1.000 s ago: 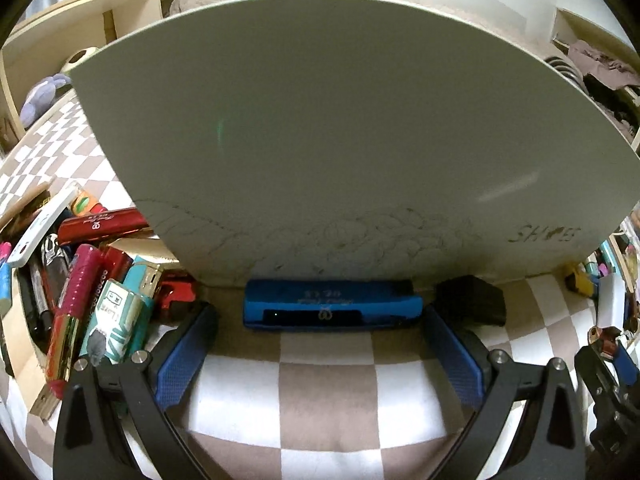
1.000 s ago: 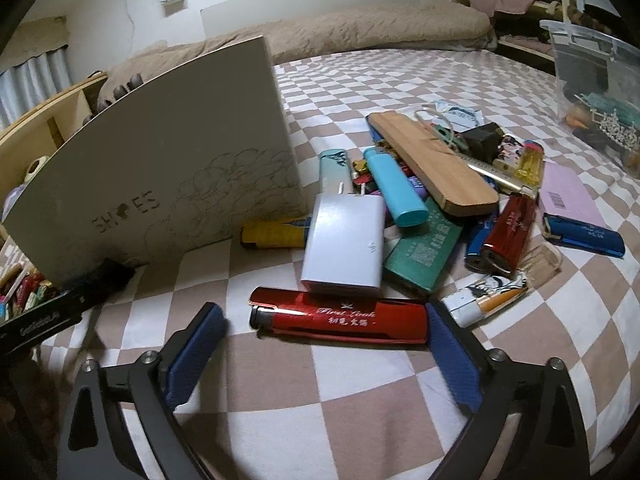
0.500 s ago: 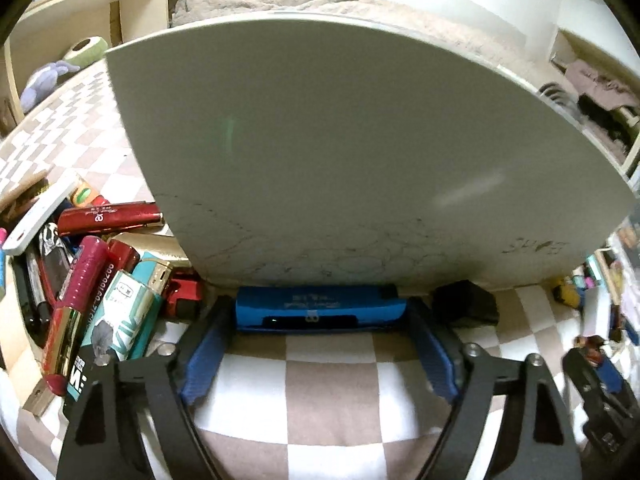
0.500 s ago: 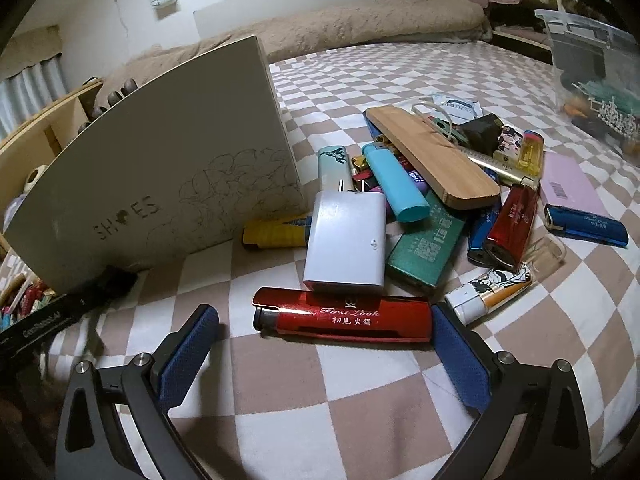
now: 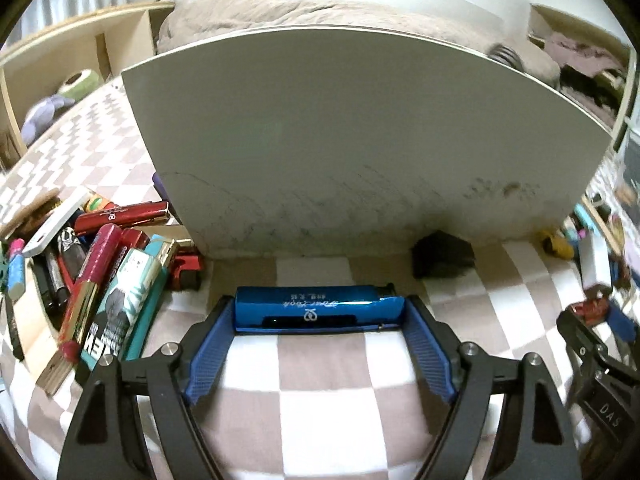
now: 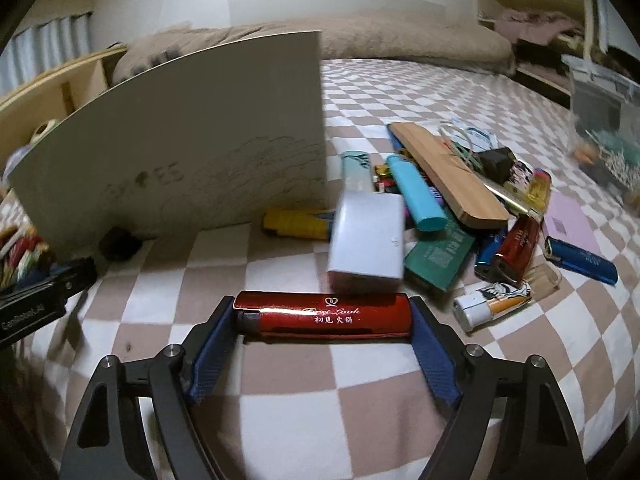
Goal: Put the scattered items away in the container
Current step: 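Close the left tool on the blue lighter while the right tool closes on the red lighter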
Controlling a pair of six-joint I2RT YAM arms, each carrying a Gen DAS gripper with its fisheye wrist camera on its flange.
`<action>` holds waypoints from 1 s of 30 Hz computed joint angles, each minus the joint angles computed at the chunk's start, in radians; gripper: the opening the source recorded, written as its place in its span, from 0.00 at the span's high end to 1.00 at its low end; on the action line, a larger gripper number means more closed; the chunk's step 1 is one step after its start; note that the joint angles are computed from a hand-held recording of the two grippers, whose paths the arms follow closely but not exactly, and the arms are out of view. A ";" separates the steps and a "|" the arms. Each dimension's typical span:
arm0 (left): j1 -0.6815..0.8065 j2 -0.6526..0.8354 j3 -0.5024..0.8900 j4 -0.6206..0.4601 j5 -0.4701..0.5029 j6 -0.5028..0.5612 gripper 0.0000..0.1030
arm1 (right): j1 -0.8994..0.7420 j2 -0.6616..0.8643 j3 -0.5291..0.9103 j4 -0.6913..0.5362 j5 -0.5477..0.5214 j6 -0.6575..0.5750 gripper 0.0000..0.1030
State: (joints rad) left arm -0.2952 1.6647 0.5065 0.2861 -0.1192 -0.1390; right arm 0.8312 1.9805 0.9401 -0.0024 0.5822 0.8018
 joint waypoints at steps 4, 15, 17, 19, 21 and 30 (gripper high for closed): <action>-0.025 -0.028 -0.048 0.033 -0.010 0.006 0.20 | 0.016 -0.003 -0.005 0.004 -0.001 -0.012 0.19; -0.192 -0.151 -0.109 -0.036 -0.095 -0.130 0.20 | 0.038 -0.025 -0.038 0.041 -0.029 -0.042 0.19; -0.167 -0.143 -0.118 0.000 -0.070 -0.123 0.20 | 0.042 -0.033 -0.048 0.059 -0.036 -0.045 0.19; -0.104 -0.135 -0.093 -0.007 -0.024 -0.081 0.20 | 0.039 -0.041 -0.055 0.071 -0.047 -0.047 0.19; -0.116 -0.150 -0.099 -0.022 -0.027 -0.093 0.20 | 0.034 -0.057 -0.067 0.085 -0.066 -0.047 0.19; -0.071 -0.211 -0.053 -0.113 0.007 -0.069 0.20 | 0.045 -0.069 -0.054 0.099 -0.115 -0.088 0.19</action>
